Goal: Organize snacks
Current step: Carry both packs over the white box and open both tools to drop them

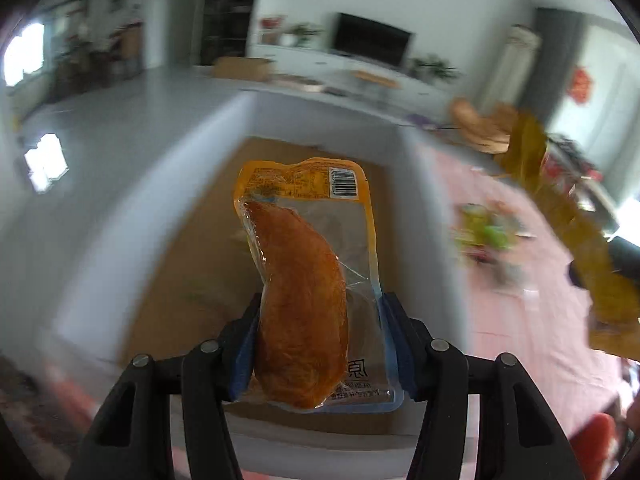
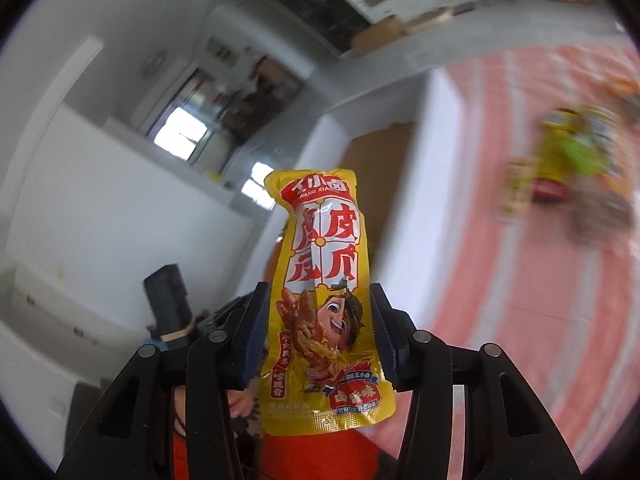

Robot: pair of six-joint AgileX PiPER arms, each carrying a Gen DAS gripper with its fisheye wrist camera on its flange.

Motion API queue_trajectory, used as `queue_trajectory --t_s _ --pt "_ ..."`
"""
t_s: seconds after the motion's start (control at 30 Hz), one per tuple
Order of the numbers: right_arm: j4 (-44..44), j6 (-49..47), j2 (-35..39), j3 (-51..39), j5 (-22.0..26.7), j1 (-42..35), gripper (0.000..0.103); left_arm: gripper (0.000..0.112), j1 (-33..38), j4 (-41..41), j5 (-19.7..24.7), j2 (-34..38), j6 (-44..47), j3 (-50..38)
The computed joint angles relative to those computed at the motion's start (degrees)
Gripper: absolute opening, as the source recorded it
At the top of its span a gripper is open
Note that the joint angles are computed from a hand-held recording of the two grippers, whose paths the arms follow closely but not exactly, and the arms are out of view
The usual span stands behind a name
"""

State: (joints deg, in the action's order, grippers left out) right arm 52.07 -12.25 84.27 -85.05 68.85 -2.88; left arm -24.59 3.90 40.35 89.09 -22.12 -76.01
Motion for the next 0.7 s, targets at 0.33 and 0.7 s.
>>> queue_trajectory --t_s 0.33,0.7 --pt "-8.3 -1.9 -0.5 5.2 -15.6 12.0 0.076 0.081 0.1 13.9 -3.1 -5.4 -14.4 12.4" --pt "-24.8 -29.7 -14.5 37.6 -23.8 -31.8 0.08 0.103 -25.4 12.9 -5.7 -3.8 -20.3 2.2"
